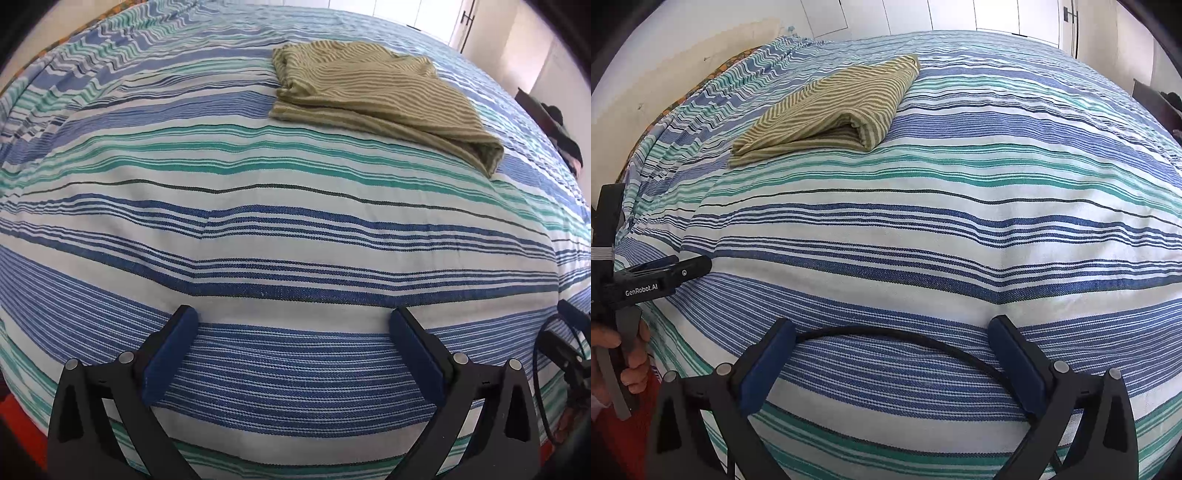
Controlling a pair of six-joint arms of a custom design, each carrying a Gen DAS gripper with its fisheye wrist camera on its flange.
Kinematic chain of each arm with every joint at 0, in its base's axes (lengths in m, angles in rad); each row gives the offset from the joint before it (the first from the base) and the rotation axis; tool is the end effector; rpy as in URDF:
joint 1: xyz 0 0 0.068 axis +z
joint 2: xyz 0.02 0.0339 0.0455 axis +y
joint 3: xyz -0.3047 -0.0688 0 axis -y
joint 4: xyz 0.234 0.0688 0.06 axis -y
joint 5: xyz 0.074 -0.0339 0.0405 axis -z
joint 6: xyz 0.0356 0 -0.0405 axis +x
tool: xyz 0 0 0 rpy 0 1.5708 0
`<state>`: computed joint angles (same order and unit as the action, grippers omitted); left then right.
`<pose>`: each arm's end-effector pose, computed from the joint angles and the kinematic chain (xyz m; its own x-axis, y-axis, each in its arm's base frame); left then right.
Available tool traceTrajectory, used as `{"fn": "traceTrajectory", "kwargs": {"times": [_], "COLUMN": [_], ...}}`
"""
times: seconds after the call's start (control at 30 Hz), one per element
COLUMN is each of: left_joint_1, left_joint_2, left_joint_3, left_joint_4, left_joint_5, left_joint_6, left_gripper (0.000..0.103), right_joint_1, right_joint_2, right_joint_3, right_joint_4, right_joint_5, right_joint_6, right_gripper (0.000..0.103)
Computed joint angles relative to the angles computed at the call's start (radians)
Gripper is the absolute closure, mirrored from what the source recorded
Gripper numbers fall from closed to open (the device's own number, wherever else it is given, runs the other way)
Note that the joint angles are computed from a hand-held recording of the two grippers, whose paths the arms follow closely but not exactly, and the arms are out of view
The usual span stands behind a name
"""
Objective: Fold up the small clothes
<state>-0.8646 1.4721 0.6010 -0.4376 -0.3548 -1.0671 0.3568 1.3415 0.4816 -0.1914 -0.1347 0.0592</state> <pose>0.1485 -0.1551 0.1726 -0.8762 -0.2382 -0.4189 -0.2328 0.9704 -0.0650 0.1887 0.0754 0.1772 -0.8361 -0.2491 -0.4887 -0.3597 0.9216 0.1457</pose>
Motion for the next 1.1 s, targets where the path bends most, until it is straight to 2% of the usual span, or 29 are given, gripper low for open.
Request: {"fn": "traceTrajectory", "kwargs": {"times": [0.07,0.1,0.17,0.2,0.27,0.33,0.37,0.4,0.5,0.53,0.67,0.77,0.8,0.83,0.87,0.9,0.93,0.97,1.03,1.1], "left_joint_1": [0.055,0.102,0.264,0.365,0.587,0.773,0.825,0.855,0.875,0.870,0.849,0.813,0.801,0.788,0.774,0.756,0.742,0.728,0.705,0.681], "left_joint_2": [-0.082,-0.159,-0.283,-0.291,-0.220,-0.052,0.047,0.141,0.367,0.421,0.538,0.569,0.572,0.577,0.574,0.572,0.557,0.526,0.445,0.350], "left_joint_3": [0.011,-0.008,-0.025,-0.001,0.072,0.164,0.222,0.284,0.457,0.496,0.561,0.593,0.600,0.614,0.629,0.656,0.666,0.661,0.645,0.631], "left_joint_4": [-0.035,-0.007,0.055,0.068,0.115,0.181,0.199,0.204,0.172,0.178,0.217,0.212,0.212,0.199,0.171,0.121,0.098,0.094,0.088,0.067], "left_joint_5": [0.059,0.095,0.207,0.269,0.442,0.658,0.718,0.747,0.745,0.769,0.855,0.805,0.799,0.790,0.777,0.748,0.724,0.696,0.682,0.672], "left_joint_6": [0.052,0.094,0.236,0.315,0.456,0.519,0.528,0.540,0.574,0.572,0.571,0.557,0.561,0.567,0.581,0.592,0.587,0.584,0.583,0.586], "left_gripper": [0.002,0.003,0.003,0.002,0.002,0.002,0.002,0.002,0.002,0.002,0.002,0.002,0.005,0.027,0.051,0.086,0.086,0.087,0.087,0.087], "right_joint_1": [-0.024,-0.060,-0.185,-0.246,-0.325,-0.367,-0.379,-0.388,-0.370,-0.358,-0.282,-0.205,-0.181,-0.153,-0.120,-0.085,-0.059,-0.042,-0.027,-0.024], "right_joint_2": [0.005,-0.001,-0.024,-0.021,0.041,0.167,0.243,0.320,0.549,0.617,0.888,1.022,1.047,1.080,1.092,1.096,1.086,1.065,0.988,0.903], "right_joint_3": [0.054,0.084,0.129,0.156,0.249,0.378,0.455,0.526,0.755,0.824,1.110,1.283,1.317,1.370,1.411,1.452,1.465,1.461,1.404,1.354], "right_joint_4": [-0.087,-0.137,-0.199,-0.211,-0.222,-0.219,-0.213,-0.200,-0.185,-0.193,-0.287,-0.377,-0.388,-0.431,-0.477,-0.521,-0.545,-0.549,-0.506,-0.493], "right_joint_5": [-0.037,-0.089,-0.262,-0.336,-0.419,-0.482,-0.518,-0.563,-0.643,-0.660,-0.759,-0.716,-0.736,-0.763,-0.716,-0.621,-0.541,-0.487,-0.457,-0.447], "right_joint_6": [-0.021,-0.037,-0.062,-0.072,-0.082,-0.070,-0.040,-0.007,0.114,0.140,0.220,0.218,0.206,0.179,0.147,0.107,0.076,0.065,0.057,0.034], "right_gripper": [0.000,0.000,0.003,0.004,0.004,0.004,0.004,0.004,0.005,0.008,0.016,0.022,0.026,0.033,0.034,0.040,0.057,0.063,0.070,0.072]}}
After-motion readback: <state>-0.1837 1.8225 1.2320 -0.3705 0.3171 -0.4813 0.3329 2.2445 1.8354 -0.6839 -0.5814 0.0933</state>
